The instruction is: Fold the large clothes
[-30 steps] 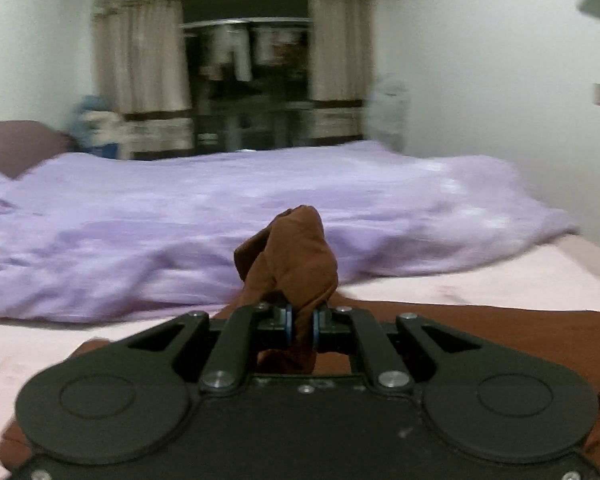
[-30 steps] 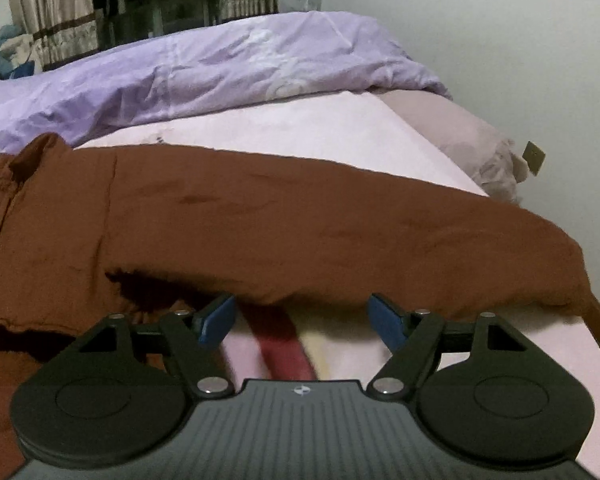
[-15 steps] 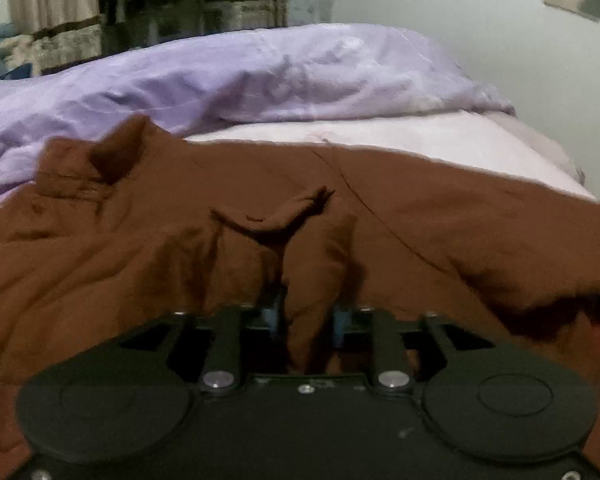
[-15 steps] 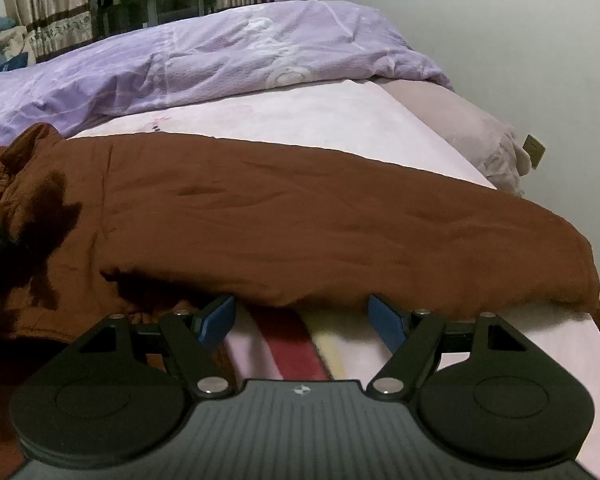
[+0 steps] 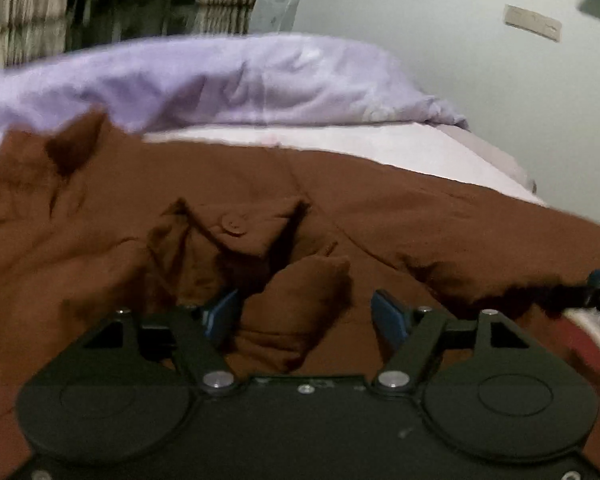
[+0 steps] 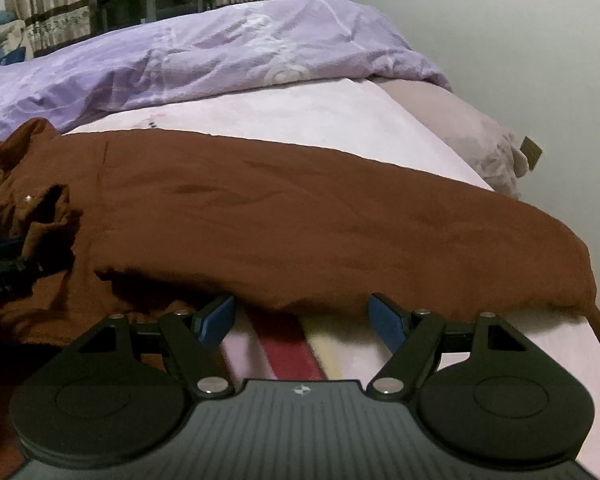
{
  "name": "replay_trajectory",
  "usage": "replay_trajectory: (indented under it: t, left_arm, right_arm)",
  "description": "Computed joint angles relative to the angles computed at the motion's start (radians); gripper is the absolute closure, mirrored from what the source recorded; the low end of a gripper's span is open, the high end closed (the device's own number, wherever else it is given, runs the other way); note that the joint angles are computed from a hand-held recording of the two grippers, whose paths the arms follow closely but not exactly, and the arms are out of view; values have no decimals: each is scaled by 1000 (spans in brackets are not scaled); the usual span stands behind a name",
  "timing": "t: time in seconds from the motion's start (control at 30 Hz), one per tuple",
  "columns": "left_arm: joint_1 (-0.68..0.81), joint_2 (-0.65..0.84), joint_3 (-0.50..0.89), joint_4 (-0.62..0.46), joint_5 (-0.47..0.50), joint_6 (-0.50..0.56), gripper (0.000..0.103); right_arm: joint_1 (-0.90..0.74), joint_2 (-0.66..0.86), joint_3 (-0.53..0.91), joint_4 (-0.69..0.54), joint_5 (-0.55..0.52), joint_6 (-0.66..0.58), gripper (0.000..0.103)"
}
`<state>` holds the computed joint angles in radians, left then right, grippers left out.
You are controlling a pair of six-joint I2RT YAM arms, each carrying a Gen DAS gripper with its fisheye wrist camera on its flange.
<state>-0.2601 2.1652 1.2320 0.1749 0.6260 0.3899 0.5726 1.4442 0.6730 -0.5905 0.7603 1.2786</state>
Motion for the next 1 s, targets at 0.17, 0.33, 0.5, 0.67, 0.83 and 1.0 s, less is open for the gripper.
replay_trajectory:
  t: [0.17,0.33,0.5,0.67,0.83,1.0]
  left_arm:
    - [15,-60,-77,1,153,165,26]
    - [30,-82,-106,34,243,208,26]
    - [30,-39,-143,367,25,-162,26]
    - [-6,57,56,12,-74,-39,24]
    - [-1,-30,-66,163,-60,-51,24]
    - [-43,-10,24,55,-146,-42,24]
  right_arm:
    - [-10,-28,-25,2,-7,15,14]
    - [-5,-19,-23,-10,-4,23,14]
    - [-17,-31,-38,-8,-12,23,14]
    - [-35,-33,-49,3,-33,22,14]
    - [-36,-40,-56,1,-34,27,14]
    - [-43,-48,-63,6,-45,25,14]
